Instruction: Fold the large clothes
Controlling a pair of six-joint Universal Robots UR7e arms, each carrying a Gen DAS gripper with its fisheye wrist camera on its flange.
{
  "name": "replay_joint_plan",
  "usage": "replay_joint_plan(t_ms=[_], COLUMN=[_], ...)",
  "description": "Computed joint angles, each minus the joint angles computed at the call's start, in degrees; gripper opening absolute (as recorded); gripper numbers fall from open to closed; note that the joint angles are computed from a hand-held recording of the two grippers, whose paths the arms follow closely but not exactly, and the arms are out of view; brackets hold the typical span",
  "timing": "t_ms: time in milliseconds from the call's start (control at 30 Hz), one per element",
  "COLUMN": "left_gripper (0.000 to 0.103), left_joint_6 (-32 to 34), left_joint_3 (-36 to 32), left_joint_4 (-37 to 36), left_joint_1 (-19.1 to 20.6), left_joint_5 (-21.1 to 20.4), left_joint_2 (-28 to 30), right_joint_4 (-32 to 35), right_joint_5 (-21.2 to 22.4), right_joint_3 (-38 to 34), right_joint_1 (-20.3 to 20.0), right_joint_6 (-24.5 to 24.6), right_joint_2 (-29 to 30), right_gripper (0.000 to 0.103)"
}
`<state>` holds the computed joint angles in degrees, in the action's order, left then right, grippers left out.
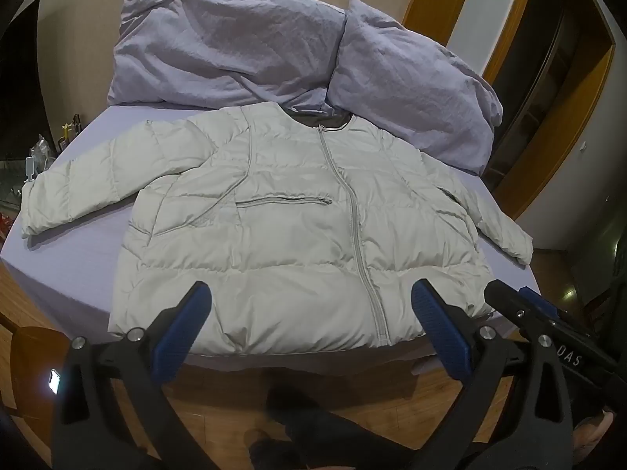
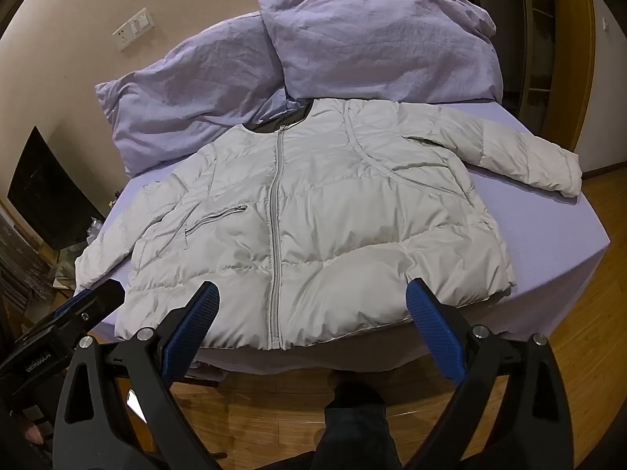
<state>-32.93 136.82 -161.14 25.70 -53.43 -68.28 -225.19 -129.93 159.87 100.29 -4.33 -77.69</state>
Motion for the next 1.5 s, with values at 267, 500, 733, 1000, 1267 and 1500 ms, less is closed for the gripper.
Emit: replay_joint_plan(t_ms=[267, 500, 733, 1000, 1267, 1500], left_gripper=[0.101, 0.101, 0.101, 0.101, 0.101, 0.101], left_joint_6=[-0.11, -0.11, -0.11, -0.1, -0.09, -0.09], left_joint_3=[-0.11, -0.11, -0.11, -0.11, -0.1, -0.1], left_joint_4=[0.42, 0.44, 0.44, 0.46, 0.4, 0.4], left_joint_1=[0.01, 0.01, 0.01, -0.01, -0.01, -0.01], left_joint_5=[0.05, 0.05, 0.05, 0.11, 0.12, 0.12], left_joint_2=[0.0, 0.0, 0.0, 0.0, 0.02, 0.02], right_joint_4=[0.62, -0.17, -0.34, -0.26, -0.18, -0.15], right_joint_5=[0.24, 0.25, 0.32, 0.32, 0.26, 0.25], right_joint_3=[0.06, 0.29, 0.39, 0.46, 0.52, 0.56], right_joint_1=[-0.07, -0.26, -0.34, -0.29, -0.2, -0.2], right_joint_6=[0.2, -0.05, -0.13, -0.1, -0.06, -0.04], right_joint_2=[-0.44, -0.15, -0.14, -0.28, -0.41, -0.48], right_gripper=[0.098, 0.098, 0.098, 0.098, 0.098, 0.098])
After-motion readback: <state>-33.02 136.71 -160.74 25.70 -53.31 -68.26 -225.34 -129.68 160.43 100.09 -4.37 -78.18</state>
